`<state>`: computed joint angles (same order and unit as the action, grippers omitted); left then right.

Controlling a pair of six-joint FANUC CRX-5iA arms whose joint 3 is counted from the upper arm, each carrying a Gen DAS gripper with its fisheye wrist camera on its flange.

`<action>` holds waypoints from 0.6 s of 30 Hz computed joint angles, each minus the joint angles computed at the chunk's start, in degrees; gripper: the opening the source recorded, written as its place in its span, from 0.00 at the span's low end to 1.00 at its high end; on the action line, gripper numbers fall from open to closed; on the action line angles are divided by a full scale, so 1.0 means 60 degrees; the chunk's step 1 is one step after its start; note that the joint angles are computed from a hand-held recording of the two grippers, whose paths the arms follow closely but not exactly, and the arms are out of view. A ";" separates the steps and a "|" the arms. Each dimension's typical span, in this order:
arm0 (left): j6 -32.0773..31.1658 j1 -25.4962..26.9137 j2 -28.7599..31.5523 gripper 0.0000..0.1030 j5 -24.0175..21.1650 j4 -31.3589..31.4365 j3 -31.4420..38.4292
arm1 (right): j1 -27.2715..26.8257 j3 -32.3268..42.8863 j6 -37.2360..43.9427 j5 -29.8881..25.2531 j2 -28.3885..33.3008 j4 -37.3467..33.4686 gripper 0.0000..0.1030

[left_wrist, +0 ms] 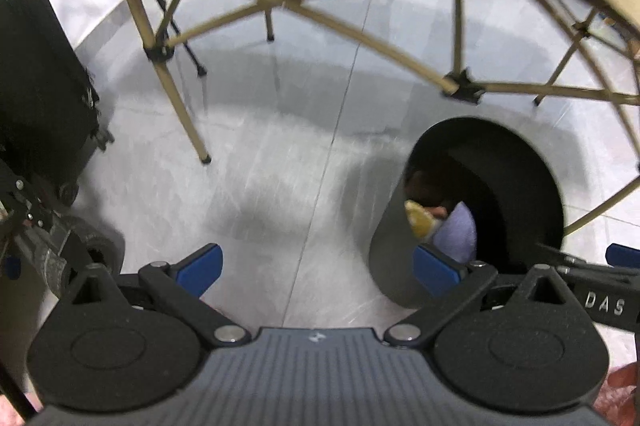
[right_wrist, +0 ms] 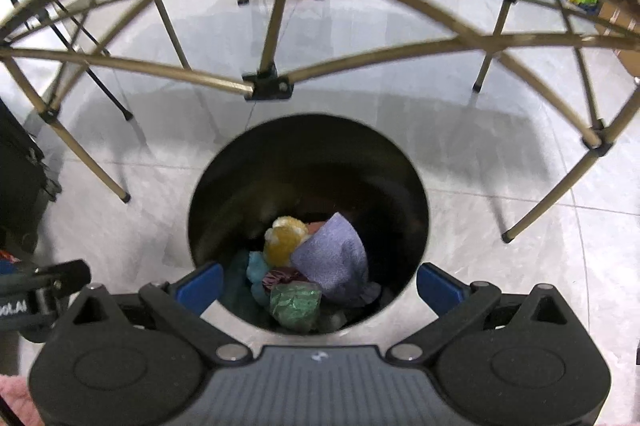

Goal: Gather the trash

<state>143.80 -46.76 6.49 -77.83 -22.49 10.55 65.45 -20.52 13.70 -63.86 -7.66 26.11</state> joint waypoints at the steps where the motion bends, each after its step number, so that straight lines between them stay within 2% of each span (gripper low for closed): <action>1: 0.0060 -0.0188 -0.0099 1.00 -0.0031 -0.0144 0.0058 | 0.0166 -0.0085 -0.0131 -0.0128 -0.0204 0.0133 1.00; 11: 0.0593 -0.1951 -0.0915 1.00 -0.0726 -0.1377 0.0571 | 0.2538 -0.0837 -0.2035 -0.2247 -0.2294 0.1837 1.00; 18: 0.0884 -0.3089 -0.1249 1.00 -0.1124 -0.2141 0.1034 | 0.4473 -0.0892 -0.2938 -0.3924 -0.3043 0.2865 1.00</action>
